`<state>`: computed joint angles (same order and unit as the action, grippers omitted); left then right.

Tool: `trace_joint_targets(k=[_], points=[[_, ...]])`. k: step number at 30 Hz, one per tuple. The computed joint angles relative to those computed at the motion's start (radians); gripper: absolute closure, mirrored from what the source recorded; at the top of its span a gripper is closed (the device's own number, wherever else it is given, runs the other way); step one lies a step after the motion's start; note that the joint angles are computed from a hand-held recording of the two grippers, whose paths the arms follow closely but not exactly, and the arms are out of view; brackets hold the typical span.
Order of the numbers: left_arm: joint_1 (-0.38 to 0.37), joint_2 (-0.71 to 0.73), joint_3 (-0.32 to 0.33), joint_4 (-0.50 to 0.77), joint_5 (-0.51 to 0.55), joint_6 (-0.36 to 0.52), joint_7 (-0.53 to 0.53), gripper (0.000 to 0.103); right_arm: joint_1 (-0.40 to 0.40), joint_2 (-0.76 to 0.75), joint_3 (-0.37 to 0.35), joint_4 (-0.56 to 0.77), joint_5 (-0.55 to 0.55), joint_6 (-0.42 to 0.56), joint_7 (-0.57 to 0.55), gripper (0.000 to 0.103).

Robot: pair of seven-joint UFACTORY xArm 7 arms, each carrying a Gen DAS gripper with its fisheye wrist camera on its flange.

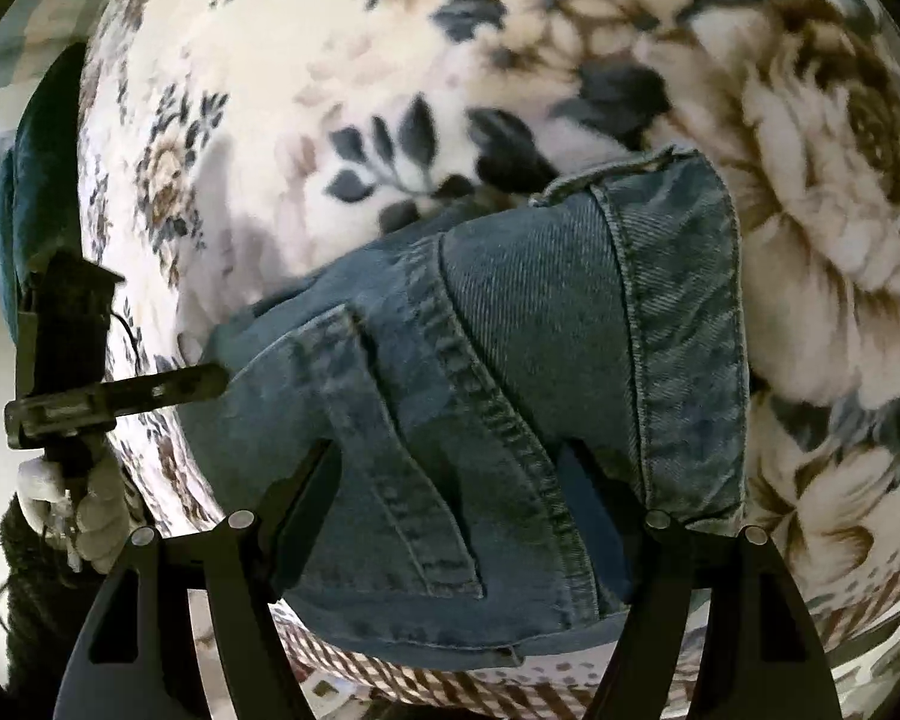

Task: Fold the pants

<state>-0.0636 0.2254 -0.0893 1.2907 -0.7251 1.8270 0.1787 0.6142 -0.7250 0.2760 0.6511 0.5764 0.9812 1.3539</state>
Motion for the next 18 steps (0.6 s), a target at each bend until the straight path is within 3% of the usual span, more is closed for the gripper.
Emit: trace_joint_targets(k=[2,4,5,8,10,11,13,14,16,18], points=[[-0.022,-0.037,-0.007,0.017,0.074,-0.076,0.056,0.074,-0.001,-0.008,0.005,-0.010,0.009,-0.025,0.009,0.026],[-0.062,-0.087,-0.039,0.041,0.181,-0.125,0.173,0.061,-0.003,0.000,0.005,0.009,-0.011,-0.017,0.005,0.026],[-0.066,-0.109,-0.069,0.037,0.218,-0.143,0.215,0.050,-0.004,0.018,0.001,0.034,-0.031,0.010,-0.006,0.026],[-0.119,-0.142,-0.089,-0.016,0.282,-0.220,0.239,0.046,-0.006,0.038,-0.001,0.056,-0.042,0.031,-0.025,0.026],[-0.141,-0.133,-0.086,-0.026,0.280,-0.237,0.249,0.048,-0.006,0.048,-0.002,0.057,-0.039,0.042,-0.034,0.026],[-0.152,-0.112,-0.062,-0.011,0.258,-0.213,0.249,0.054,-0.008,0.048,-0.001,0.053,-0.037,0.043,-0.031,0.026],[-0.051,-0.042,-0.074,0.021,0.113,-0.103,0.194,0.080,-0.011,0.032,0.003,0.033,-0.026,0.035,-0.018,0.026],[-0.020,0.002,-0.055,0.024,0.054,-0.068,0.119,0.086,-0.018,0.006,0.011,0.011,-0.019,0.019,0.009,0.026],[-0.051,0.003,0.029,-0.008,0.060,-0.098,0.073,0.087,-0.018,-0.030,0.013,-0.025,-0.005,-0.008,0.036,0.026],[-0.019,-0.007,0.014,-0.019,0.036,-0.113,0.083,0.087,-0.022,-0.048,0.014,-0.036,-0.012,-0.016,0.055,0.026]])
